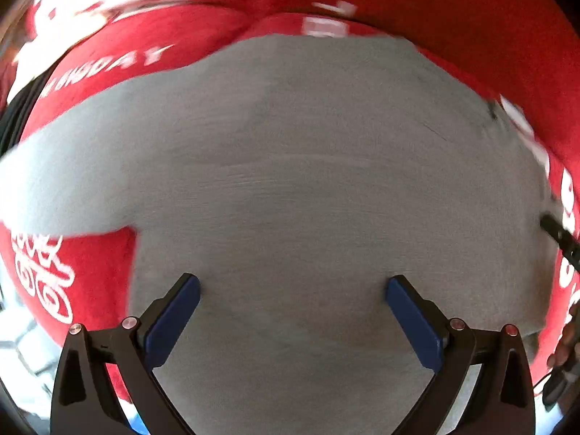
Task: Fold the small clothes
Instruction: 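Grasp the other sleeve cuff with the left gripper and lift it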
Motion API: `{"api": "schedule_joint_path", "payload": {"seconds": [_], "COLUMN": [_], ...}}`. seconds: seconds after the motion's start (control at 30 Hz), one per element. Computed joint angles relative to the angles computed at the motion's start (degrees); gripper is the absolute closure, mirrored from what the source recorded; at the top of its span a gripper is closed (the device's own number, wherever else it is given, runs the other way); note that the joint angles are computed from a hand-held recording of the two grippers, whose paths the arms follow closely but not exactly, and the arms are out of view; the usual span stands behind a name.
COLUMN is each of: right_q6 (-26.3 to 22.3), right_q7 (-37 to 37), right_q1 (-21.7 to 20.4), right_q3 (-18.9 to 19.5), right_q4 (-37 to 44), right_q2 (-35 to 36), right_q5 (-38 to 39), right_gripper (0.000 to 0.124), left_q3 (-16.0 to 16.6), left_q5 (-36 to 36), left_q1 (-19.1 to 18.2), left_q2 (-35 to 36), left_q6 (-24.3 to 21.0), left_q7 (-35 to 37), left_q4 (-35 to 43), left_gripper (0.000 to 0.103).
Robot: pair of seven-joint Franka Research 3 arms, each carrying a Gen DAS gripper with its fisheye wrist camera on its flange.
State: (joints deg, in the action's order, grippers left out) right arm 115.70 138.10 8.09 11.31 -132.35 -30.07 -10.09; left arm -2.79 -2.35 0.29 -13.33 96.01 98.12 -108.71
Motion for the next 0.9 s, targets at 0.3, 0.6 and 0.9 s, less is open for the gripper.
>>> {"api": "schedule_joint_path", "payload": {"seconds": [0.3,0.6,0.9], "right_q6": [0.4,-0.3,-4.8], "right_q7": [0.0,-0.2,0.8], "right_q1": [8.1,17.4,22.1], "right_q3": [5.1,5.7,4.1], "right_q4": [10.6,21.2,28.3], "right_q2": [8.1,19.7,24.6], "right_q5": [3.6,2.1,-0.5], "right_gripper": [0.037,0.037,0.037], "left_q3": [8.9,9.7,3.9], "left_q5": [-0.3,-7.2,0.5], "left_q1": [14.1,28.0,30.6], "left_q2": [9.3,32.6,39.9], "left_q6": [0.5,-3.3,-0.3], "left_q7": [-15.0,-22.8,-16.7], "left_q4": [13.3,40.7,52.6], "left_gripper": [0.000,0.000,0.044]}}
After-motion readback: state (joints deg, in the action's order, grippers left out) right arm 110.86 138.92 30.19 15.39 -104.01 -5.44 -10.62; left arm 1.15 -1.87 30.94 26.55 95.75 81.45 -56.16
